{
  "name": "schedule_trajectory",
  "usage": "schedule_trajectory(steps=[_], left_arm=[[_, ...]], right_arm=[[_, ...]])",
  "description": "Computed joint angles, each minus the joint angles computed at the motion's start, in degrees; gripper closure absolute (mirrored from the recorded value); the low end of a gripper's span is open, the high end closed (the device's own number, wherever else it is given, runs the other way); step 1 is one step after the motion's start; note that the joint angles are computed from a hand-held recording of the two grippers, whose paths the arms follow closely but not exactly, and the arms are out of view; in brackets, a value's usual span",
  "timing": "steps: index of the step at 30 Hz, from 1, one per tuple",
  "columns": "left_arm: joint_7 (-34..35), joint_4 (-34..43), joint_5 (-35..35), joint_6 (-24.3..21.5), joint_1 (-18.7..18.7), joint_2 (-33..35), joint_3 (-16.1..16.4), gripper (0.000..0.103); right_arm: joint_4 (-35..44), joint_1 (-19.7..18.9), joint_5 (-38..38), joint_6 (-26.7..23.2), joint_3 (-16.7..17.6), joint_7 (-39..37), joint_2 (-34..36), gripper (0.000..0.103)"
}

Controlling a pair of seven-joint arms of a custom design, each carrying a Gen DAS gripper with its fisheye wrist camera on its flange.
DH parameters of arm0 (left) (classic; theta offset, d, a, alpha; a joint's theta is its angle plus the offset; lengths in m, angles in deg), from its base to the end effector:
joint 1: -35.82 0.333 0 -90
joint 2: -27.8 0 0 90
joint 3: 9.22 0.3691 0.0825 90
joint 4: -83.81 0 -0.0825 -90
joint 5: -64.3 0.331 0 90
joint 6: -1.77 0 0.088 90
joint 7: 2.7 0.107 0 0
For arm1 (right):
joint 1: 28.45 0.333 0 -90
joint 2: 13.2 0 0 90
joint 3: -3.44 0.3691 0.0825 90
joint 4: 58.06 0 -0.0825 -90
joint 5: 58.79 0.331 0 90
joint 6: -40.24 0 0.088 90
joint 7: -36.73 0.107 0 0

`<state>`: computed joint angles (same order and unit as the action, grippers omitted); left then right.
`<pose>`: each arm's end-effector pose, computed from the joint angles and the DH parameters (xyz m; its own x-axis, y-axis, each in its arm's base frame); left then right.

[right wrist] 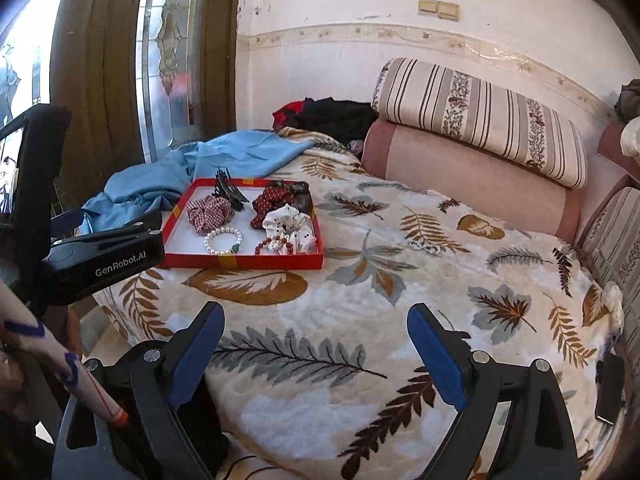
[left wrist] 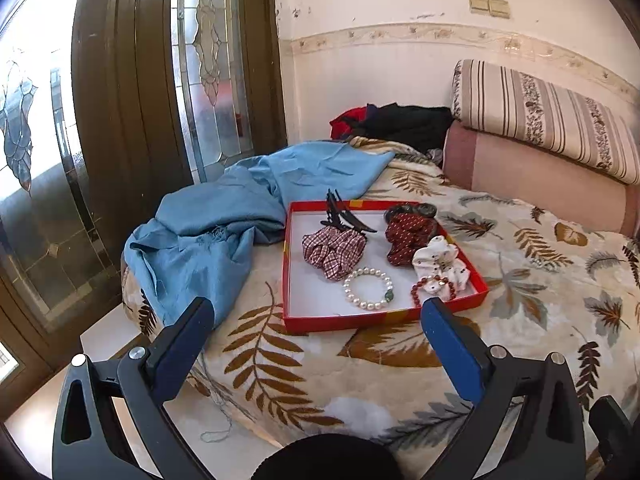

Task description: Organize jewelry

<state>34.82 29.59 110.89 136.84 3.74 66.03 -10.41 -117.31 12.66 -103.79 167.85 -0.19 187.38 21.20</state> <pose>0.6486 -0.4055 0.6251 0.0164 -0.9974 -0.0698 -0.5238 0.0508 -0.8503 0.5935 0.4509 0.6230 -0.0982 -0.9944 0.0397 -0.5778 0.0245 -0.8158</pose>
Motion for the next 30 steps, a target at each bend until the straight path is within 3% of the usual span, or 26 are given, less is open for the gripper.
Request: schedule_trajectory(steps=[13,30], left_arm=[[8.1,11.7,-6.5,-4.0,-0.7,7.5,0.2,0.000],[8.9,10.7,-7.4,-3.1,-1.2,7.1,0.9,0.000]], right_arm=[[2.9,-1.4,4.3,-1.6,-0.1,-2.9,2.5,0.008],[4.8,-1.5,5.9,-2.9,0.0,-4.6,3.9,0.008]])
